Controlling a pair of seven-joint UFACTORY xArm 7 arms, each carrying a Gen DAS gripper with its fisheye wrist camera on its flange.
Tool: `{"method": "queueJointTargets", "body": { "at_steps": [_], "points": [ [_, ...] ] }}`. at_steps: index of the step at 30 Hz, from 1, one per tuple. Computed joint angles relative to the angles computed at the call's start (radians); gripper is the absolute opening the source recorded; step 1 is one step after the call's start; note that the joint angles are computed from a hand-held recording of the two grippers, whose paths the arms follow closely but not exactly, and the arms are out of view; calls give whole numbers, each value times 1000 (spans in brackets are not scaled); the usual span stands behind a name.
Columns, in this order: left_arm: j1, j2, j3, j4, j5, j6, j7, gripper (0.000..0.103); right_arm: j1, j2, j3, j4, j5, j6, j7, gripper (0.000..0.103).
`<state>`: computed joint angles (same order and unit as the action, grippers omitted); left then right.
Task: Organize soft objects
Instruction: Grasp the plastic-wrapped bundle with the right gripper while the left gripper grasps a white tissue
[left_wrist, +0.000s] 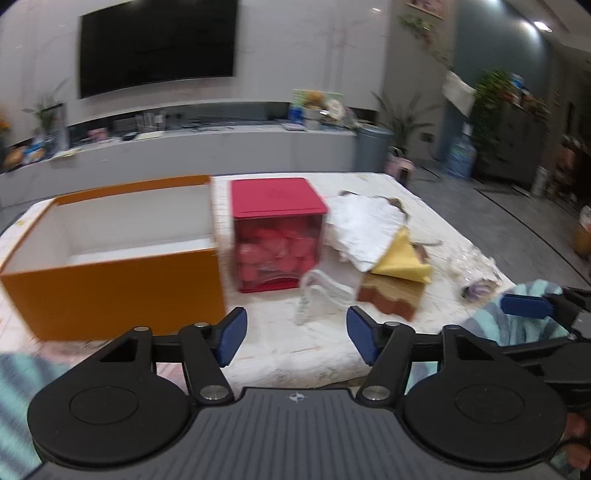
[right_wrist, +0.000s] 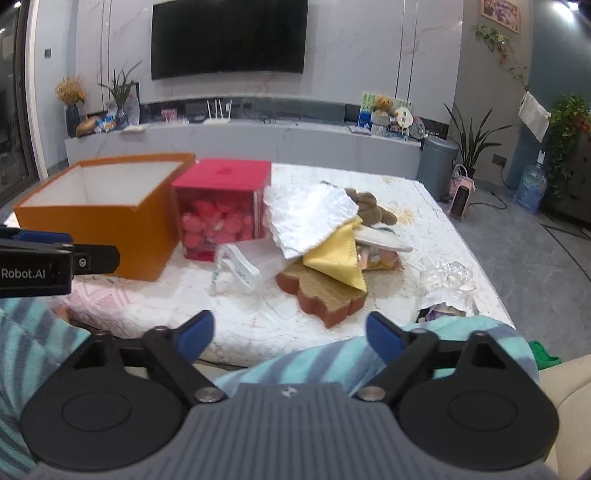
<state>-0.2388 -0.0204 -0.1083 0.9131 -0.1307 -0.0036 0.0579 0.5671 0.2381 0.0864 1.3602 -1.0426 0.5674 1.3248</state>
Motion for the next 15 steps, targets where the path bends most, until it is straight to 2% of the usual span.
{"method": "queueJointTargets", "body": {
  "at_steps": [1, 3, 6, 8, 10, 12, 15],
  "points": [
    [-10, 19, -1, 22, -60, 7, 70, 68, -10, 6, -1, 2, 16, -10, -14, 84],
    [-4, 55, -29, 66, -175, 18, 207, 67, -22, 21, -7, 10, 39, -25, -38, 83],
    [35, 118, -89, 139, -273, 29, 342, 67, -34, 52, -21, 37, 74, -37, -88, 82],
    [74, 167, -135, 201, -336, 68, 409, 69, -40, 71, -35, 55, 96, -45, -113, 82],
    [81, 210, -143, 252, -339, 93, 413, 72, -48, 90, -46, 76, 130, -42, -151, 82],
    [60, 250, -116, 296, -279, 111, 366, 73, -67, 101, -53, 94, 187, -40, -207, 83],
    [56, 302, -108, 358, -219, 140, 327, 74, -112, 106, -61, 120, 308, -22, -300, 85]
  ]
}}
